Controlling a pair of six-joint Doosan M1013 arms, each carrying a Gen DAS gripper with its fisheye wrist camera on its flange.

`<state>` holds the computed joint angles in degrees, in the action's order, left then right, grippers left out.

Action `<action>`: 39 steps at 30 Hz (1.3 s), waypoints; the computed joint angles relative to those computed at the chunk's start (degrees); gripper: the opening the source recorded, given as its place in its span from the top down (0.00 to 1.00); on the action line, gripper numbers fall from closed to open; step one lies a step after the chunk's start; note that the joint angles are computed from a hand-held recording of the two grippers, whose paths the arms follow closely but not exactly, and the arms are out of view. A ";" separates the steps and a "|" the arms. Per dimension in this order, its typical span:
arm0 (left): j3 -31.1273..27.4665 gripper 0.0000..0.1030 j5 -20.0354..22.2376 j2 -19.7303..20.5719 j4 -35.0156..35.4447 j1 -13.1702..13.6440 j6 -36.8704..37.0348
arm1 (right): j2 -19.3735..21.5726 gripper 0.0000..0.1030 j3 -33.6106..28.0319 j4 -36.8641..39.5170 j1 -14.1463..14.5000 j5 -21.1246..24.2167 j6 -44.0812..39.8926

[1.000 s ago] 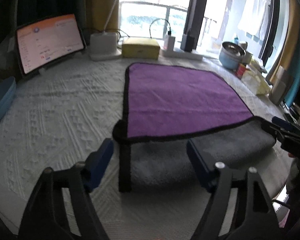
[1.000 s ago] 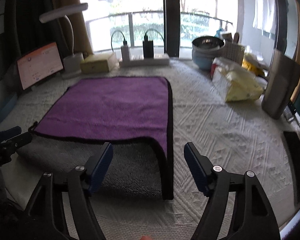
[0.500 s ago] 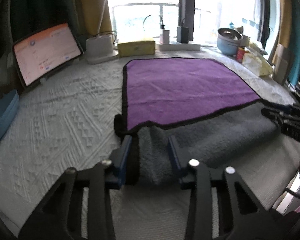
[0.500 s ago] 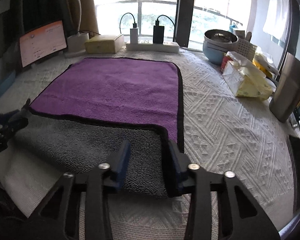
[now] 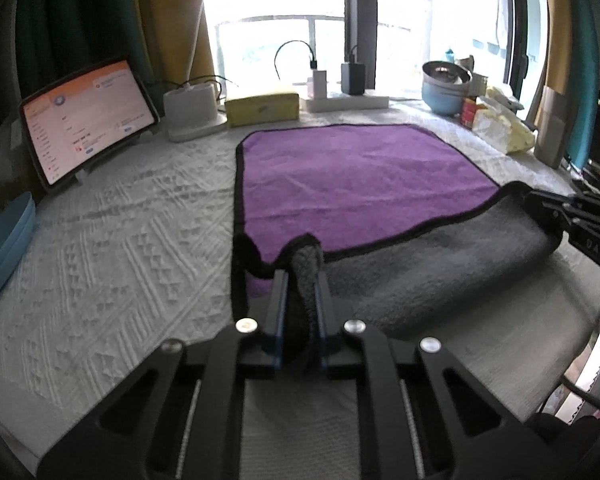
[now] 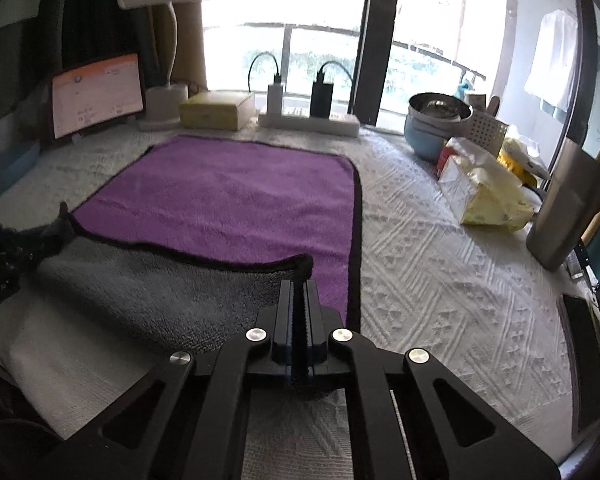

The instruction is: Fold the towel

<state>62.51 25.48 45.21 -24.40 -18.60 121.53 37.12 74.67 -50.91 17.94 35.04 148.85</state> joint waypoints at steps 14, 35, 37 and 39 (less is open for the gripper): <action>0.20 0.89 -2.58 -1.27 -7.62 0.38 7.07 | -2.34 0.96 1.67 -7.99 0.15 -2.76 7.73; -5.75 0.89 -3.75 0.85 -13.10 0.58 13.07 | -2.09 0.96 -0.38 -15.73 -1.08 -4.61 12.54; -6.76 0.89 -3.38 1.32 -13.14 0.67 12.78 | -1.92 0.96 -0.90 -16.27 -1.23 -4.68 12.64; -7.67 0.89 -2.92 1.76 -13.36 0.77 12.65 | -1.77 0.96 -1.33 -16.66 -1.35 -4.67 12.65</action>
